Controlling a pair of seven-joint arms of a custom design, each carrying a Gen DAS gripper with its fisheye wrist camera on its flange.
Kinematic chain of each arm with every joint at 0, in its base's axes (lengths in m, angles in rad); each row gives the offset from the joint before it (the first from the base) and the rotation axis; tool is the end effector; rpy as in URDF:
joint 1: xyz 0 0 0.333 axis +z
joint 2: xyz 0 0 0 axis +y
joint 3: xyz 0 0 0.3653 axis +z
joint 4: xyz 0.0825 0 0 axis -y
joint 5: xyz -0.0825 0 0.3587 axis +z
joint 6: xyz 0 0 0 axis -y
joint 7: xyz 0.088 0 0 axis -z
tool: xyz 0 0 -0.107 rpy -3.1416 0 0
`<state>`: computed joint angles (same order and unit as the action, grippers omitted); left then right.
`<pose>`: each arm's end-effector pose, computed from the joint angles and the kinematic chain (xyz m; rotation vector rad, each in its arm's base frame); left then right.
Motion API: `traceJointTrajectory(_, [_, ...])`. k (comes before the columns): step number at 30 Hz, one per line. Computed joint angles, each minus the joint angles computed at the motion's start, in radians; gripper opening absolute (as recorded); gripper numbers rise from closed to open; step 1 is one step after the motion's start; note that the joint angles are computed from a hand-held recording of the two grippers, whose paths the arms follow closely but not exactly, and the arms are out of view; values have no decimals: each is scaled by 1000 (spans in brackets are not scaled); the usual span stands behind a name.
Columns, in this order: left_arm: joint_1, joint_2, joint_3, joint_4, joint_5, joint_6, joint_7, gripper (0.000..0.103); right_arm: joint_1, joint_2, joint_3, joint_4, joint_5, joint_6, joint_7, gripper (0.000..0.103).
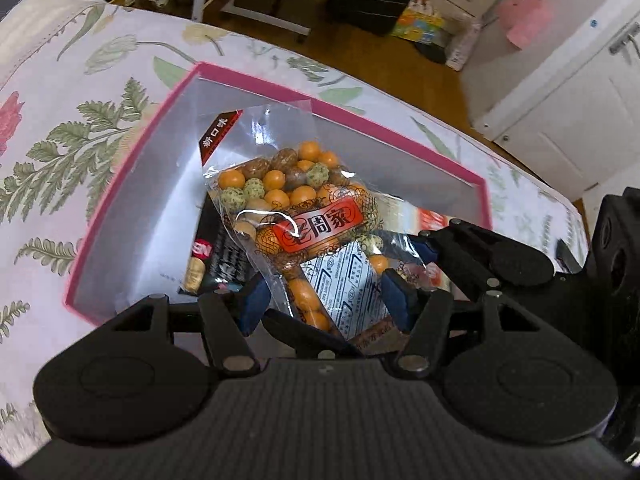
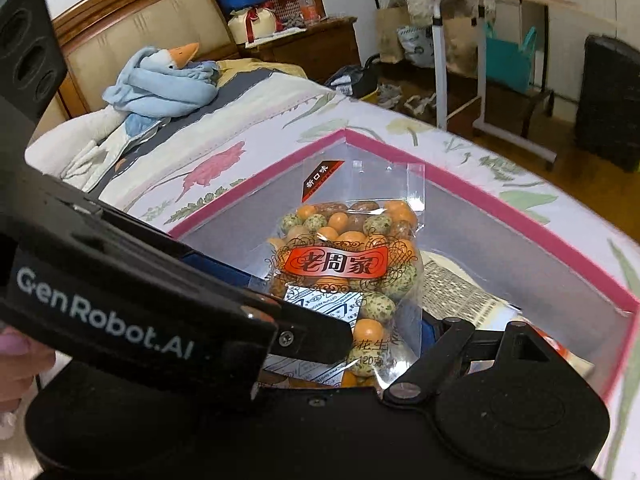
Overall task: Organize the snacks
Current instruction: 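Carry the peanut bag into the pink box and open both tools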
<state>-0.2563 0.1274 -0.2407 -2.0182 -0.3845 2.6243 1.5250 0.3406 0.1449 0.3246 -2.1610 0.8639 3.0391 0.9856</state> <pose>0.5346 -0.2727 0.5050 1.9519 -2.2746 0.8540 0.4921 0.3020 0.4641 -1.9678 1.3060 -0.1617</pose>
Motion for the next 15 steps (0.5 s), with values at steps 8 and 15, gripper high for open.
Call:
traceJointTrajectory(8, [12, 44, 12, 25, -1, -15, -33, 62, 4, 27, -57, 70, -126, -204, 135, 96])
traceJointTrajectory(15, [-49, -6, 61, -42, 328, 83, -240, 62, 18, -75, -82, -14, -48, -191, 83, 98])
